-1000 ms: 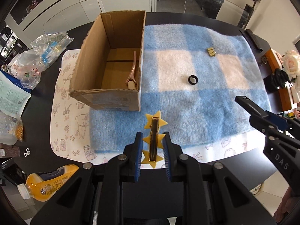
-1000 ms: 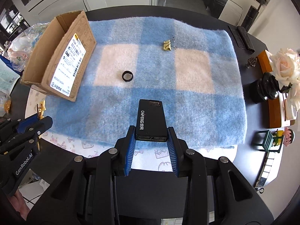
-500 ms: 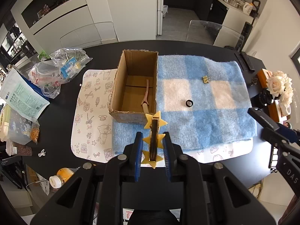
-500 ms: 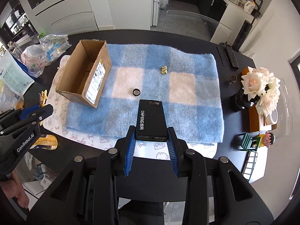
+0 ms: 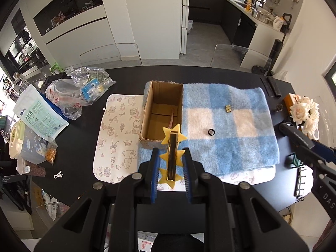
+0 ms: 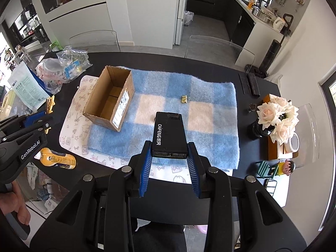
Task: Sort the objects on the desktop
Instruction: 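Lift the star clip with left tool while right tool lifts the black box, then lower the star clip into the cardboard box and open the left tool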
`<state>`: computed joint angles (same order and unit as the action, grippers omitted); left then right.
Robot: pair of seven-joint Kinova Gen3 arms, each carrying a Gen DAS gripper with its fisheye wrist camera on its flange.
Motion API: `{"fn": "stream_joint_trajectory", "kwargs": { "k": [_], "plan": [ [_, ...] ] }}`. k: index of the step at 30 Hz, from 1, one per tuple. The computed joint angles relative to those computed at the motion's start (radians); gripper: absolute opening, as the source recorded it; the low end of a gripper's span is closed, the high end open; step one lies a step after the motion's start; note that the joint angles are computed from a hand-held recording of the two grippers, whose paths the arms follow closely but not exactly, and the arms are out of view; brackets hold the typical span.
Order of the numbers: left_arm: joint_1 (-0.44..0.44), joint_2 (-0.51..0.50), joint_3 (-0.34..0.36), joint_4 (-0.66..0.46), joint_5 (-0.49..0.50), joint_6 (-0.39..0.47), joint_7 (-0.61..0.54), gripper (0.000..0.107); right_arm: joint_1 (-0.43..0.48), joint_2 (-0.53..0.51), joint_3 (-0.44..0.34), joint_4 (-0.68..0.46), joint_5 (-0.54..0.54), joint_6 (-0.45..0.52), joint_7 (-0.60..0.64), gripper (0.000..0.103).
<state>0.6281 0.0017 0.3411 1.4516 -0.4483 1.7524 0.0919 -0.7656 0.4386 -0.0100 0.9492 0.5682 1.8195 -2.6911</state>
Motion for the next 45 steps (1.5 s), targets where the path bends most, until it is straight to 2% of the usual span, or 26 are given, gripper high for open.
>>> {"fn": "stream_joint_trajectory", "kwargs": {
  "k": [8, 13, 33, 45],
  "plan": [
    [-0.006, -0.009, 0.003, -0.034, -0.026, 0.053, -0.03, 0.021, -0.002, 0.011, 0.013, -0.047, 0.015, 0.007, 0.014, 0.034],
    [-0.023, -0.018, -0.004, -0.035, -0.031, 0.054, -0.056, 0.021, -0.002, 0.015, 0.018, -0.072, 0.009, 0.029, 0.015, 0.034],
    [-0.13, -0.051, -0.032, 0.007, 0.0, -0.033, -0.184, 0.021, 0.058, 0.06, 0.046, -0.128, -0.016, 0.006, 0.09, 0.034],
    [-0.221, -0.106, -0.058, 0.081, 0.056, -0.098, -0.262, 0.021, 0.105, 0.12, 0.062, -0.199, -0.062, -0.01, 0.159, 0.034]
  ]
}}
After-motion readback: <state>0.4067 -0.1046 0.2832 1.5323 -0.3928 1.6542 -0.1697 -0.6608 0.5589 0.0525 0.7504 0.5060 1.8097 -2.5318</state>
